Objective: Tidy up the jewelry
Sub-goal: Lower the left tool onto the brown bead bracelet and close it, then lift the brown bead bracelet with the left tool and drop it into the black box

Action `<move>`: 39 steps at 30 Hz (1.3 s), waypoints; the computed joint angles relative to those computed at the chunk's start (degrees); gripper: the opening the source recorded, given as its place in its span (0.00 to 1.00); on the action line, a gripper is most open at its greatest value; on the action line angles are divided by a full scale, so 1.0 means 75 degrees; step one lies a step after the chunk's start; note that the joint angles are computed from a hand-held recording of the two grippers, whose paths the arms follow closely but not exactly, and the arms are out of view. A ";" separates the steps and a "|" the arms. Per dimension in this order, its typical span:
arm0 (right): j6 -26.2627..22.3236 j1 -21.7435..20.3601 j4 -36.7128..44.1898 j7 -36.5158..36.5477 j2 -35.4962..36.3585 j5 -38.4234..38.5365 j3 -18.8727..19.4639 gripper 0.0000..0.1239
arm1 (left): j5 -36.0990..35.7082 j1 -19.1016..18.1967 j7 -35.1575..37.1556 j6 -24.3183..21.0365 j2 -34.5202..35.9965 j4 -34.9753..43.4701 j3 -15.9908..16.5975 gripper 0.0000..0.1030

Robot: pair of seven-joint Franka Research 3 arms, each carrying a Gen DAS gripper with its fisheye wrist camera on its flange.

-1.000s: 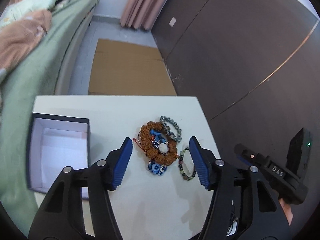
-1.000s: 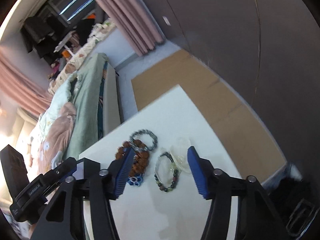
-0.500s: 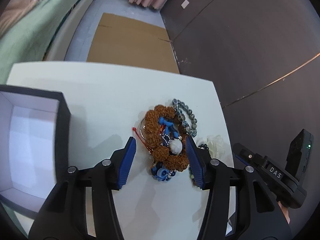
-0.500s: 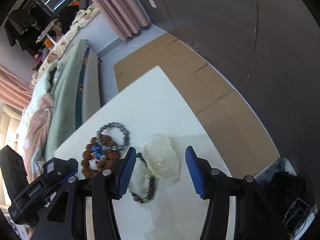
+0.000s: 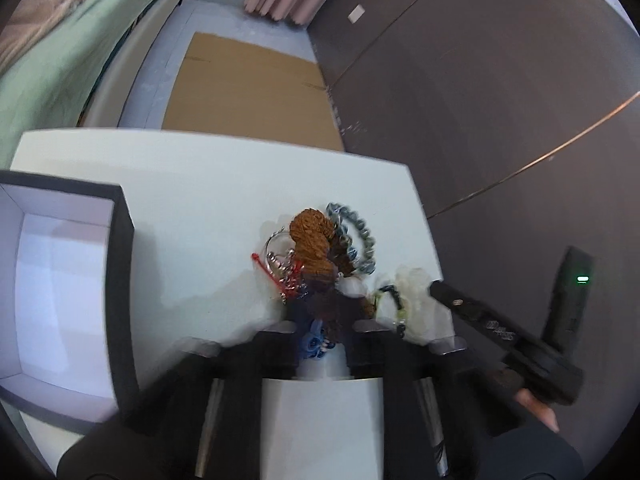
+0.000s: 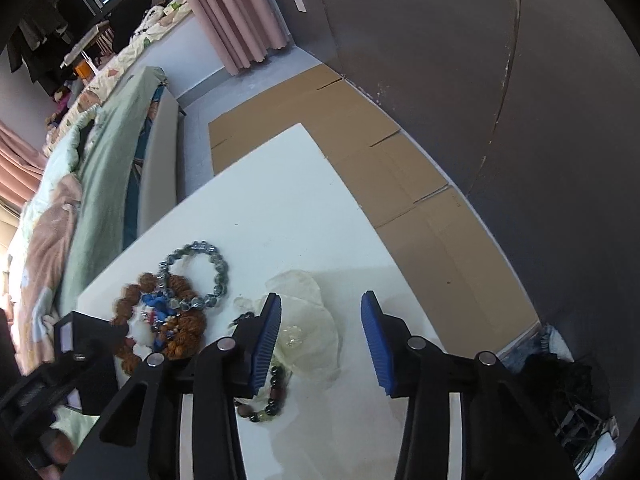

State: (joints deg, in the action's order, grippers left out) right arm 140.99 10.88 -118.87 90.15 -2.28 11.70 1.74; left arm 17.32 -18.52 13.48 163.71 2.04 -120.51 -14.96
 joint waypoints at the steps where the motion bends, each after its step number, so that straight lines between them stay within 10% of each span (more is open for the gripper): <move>1: -0.0052 0.0003 0.0042 0.0017 0.0052 -0.0103 0.0009 0.31 | 0.0099 0.0003 -0.0045 0.0149 -0.0095 -0.0077 0.0014 0.02; 9: -0.0118 0.0063 0.0106 -0.0155 0.0221 -0.0099 0.0000 0.01 | 0.0252 0.0015 0.0202 -0.0263 -0.0212 0.0072 -0.0047 0.07; 12: 0.0072 0.0019 0.0008 -0.0456 0.0037 0.0419 -0.0045 0.00 | 0.0512 -0.0014 -0.0113 -0.0292 -0.0177 0.0114 -0.0042 0.63; 21: 0.0343 0.0058 -0.0423 -0.1923 -0.0867 0.2774 -0.0285 0.00 | -0.0082 -0.0071 0.0231 -0.0113 0.0288 0.0229 -0.0052 0.54; 39: 0.0384 0.0141 -0.0826 -0.3116 -0.1699 0.4173 -0.0537 0.00 | 0.0219 -0.0197 -0.0065 -0.0315 0.0349 0.0332 0.0101 0.18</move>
State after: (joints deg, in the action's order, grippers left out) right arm 143.87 11.93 -125.07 66.78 -15.02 43.00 -2.29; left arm 18.96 -20.00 12.99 161.35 4.65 -118.02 -14.20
